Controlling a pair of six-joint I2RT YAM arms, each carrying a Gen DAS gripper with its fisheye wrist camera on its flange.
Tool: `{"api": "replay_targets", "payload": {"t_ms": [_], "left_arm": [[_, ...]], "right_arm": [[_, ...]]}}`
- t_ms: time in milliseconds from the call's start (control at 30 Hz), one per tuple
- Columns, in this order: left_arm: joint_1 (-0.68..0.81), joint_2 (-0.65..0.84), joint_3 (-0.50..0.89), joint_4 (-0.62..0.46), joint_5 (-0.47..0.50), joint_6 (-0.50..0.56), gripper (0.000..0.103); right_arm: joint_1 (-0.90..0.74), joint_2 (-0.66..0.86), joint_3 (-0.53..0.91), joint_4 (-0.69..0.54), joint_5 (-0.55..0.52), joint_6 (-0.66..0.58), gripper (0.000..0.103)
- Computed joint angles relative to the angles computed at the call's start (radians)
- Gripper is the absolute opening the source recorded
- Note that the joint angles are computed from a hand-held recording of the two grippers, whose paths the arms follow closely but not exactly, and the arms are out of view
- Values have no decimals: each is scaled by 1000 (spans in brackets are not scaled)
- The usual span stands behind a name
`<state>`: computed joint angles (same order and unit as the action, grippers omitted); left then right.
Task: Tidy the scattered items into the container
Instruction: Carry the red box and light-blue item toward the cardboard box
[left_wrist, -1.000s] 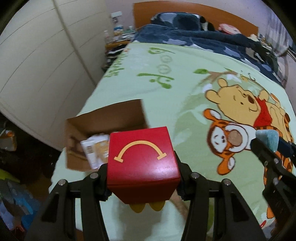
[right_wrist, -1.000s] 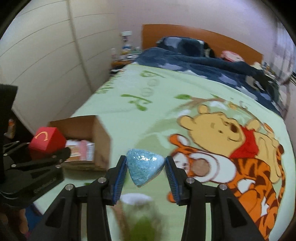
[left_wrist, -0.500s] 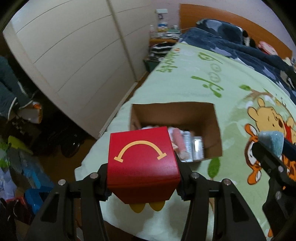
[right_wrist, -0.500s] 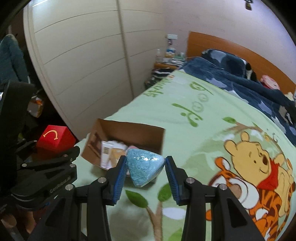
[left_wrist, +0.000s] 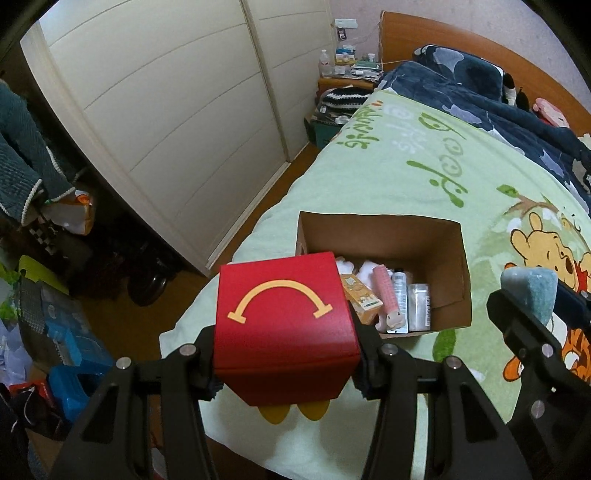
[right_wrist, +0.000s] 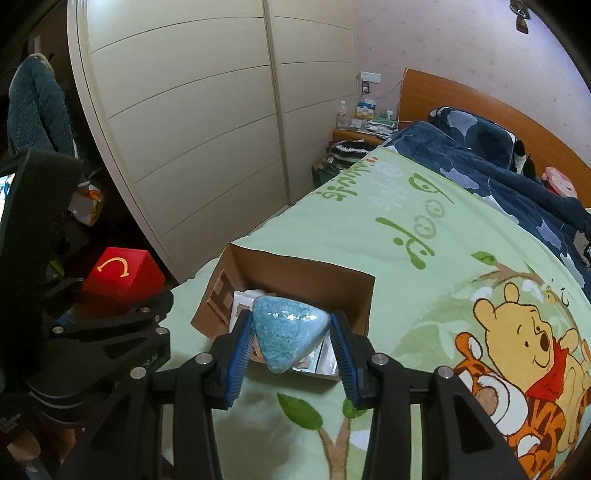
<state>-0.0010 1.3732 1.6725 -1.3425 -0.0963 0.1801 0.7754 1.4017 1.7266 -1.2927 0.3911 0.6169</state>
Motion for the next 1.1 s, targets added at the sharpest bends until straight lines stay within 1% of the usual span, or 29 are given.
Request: {"api": "replay_targets", "payload": {"t_ms": [200,533,767,1100], "left_arm": [[3,19,6,4,28,6,53],[0,51,8,14,42,4,53],[-21,95,30,13,43,5,53],[-35,192,69,23,50,46,53]], "right_arm": [[-5,16,22,-6,10,-4,43],[-20,42,44,-3,14,-11,43],[-46,65,58,-13,0,-4,43],[-120,117,65,1,-36,-3,43]]}}
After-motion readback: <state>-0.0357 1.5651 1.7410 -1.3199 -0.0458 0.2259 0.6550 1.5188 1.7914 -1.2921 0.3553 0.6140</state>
